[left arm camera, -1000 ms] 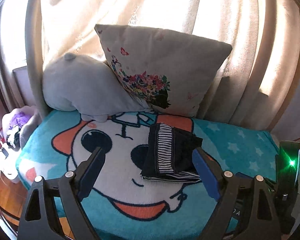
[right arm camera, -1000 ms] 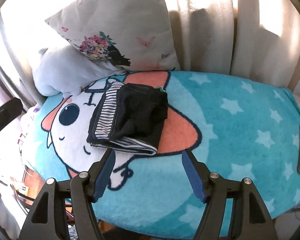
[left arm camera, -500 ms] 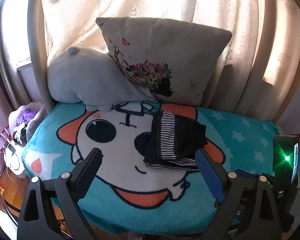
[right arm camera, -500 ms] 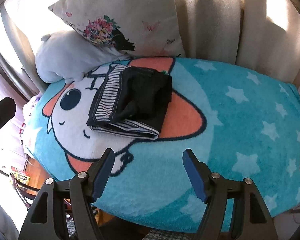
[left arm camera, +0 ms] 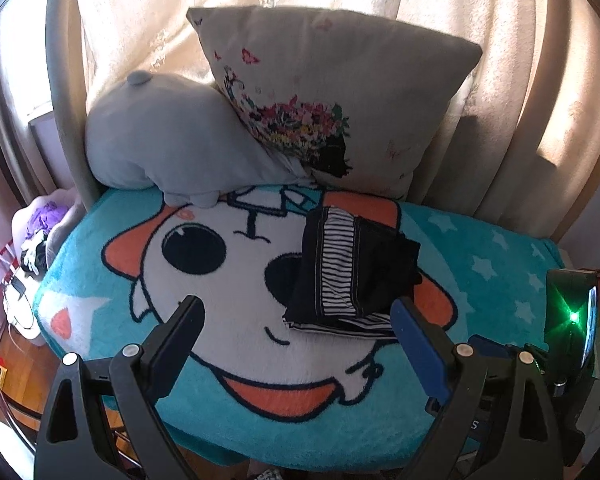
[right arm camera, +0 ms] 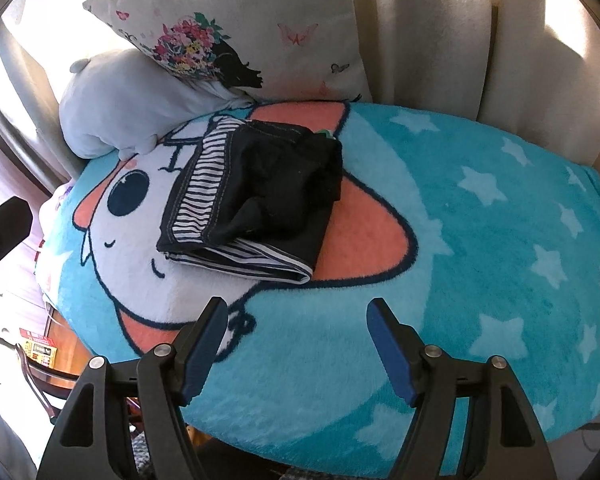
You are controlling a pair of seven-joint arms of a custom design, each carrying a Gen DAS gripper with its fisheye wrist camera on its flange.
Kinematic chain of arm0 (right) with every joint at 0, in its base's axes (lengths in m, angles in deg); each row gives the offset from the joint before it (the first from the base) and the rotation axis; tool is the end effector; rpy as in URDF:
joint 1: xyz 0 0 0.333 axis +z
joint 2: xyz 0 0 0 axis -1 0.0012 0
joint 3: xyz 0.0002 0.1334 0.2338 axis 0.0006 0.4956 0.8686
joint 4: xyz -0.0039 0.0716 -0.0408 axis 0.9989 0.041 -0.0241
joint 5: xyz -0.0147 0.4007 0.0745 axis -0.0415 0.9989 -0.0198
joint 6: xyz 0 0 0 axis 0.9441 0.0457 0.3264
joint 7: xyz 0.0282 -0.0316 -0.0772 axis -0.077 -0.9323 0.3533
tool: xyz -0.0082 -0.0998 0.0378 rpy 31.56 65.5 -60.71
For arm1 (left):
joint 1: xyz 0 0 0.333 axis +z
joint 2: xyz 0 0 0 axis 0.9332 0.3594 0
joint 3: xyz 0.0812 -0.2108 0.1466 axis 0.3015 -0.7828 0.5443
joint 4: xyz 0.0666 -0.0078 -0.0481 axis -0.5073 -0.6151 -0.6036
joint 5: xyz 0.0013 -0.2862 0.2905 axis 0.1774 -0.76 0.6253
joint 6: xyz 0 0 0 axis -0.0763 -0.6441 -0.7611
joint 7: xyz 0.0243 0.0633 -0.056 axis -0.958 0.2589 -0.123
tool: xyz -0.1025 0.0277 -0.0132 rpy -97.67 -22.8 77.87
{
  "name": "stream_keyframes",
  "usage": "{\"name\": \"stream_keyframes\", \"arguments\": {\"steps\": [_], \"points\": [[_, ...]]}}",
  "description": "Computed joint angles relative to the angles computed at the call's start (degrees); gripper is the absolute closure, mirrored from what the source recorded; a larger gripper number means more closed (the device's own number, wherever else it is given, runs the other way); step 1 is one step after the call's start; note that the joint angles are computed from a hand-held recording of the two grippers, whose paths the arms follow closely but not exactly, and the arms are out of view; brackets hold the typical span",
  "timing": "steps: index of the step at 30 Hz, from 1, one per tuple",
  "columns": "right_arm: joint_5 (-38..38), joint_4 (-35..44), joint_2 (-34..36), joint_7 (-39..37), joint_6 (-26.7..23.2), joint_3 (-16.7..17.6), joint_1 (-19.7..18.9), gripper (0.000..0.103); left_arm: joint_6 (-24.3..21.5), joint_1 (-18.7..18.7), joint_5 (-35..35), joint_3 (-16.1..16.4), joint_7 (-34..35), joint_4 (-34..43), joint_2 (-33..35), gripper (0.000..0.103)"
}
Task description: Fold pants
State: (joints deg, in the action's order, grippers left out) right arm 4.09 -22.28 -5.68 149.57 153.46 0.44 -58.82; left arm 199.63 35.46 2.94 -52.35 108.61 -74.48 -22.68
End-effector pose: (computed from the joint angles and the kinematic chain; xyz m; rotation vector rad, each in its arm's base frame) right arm 0.5973 0.3943 0.4430 -1.7265 2.0698 -0.3280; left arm 0.6035 -0.4645 0.4866 -1.6982 1.9533 -0.8020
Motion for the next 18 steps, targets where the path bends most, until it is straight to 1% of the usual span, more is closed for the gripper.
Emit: {"name": "stream_keyframes", "arguments": {"steps": [6, 18], "points": [[0.7, 0.5, 0.7, -0.5, -1.1, 0.0, -0.3, 0.026, -2.2, 0.6, -3.9, -1.2, 3.1, 3.6, 3.0, 0.009], [1.1, 0.7, 1.0, -1.0, -2.7, 0.0, -0.3, 0.026, -2.3, 0.7, -6.5, -0.9, 4.1, 4.1, 4.0, 0.009]]}}
